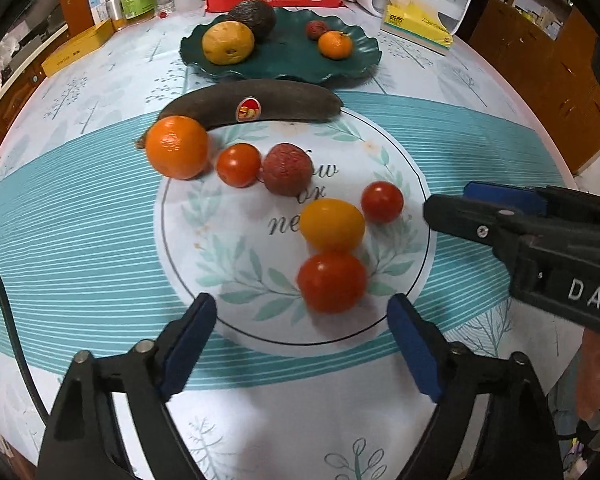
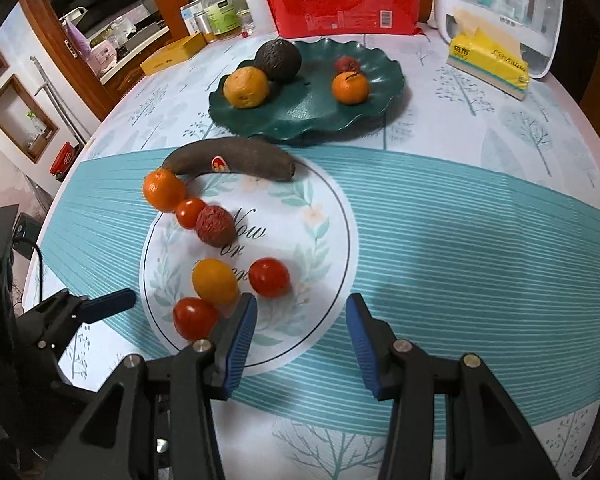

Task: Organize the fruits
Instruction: 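Move both tools back over the white fruit plate, then grasp a red tomato with the left tool while the right tool grasps a cherry tomato, lift toward green plate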

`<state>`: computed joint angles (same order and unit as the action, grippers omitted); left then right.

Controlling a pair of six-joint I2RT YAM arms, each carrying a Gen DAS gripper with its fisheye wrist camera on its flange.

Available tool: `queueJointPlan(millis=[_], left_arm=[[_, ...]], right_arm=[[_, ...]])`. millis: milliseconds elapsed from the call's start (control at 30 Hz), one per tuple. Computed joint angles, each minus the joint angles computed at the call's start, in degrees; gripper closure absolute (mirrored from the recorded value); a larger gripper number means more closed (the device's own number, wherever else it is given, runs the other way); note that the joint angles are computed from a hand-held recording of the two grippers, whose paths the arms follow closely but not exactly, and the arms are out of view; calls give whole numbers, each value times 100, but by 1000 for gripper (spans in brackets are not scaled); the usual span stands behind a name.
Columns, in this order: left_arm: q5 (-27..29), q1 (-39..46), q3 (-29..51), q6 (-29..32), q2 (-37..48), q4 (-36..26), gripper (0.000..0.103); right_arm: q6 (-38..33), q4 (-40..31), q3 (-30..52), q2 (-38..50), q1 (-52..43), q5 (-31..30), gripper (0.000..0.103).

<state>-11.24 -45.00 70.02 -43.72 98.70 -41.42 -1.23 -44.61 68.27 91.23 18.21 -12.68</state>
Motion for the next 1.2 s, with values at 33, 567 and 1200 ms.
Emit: queueJointPlan(millis=[33, 567, 1200], left_arm=[[15, -7, -9, -15, 9, 35, 23], [37, -28, -178, 155, 82, 702, 67], [3, 322, -520, 99, -748, 454, 68]], right_arm=[[-1, 26, -15, 16, 8, -18, 56], [-109, 349, 39, 555, 189, -149, 64], [-289, 322, 119, 521, 382, -371, 78]])
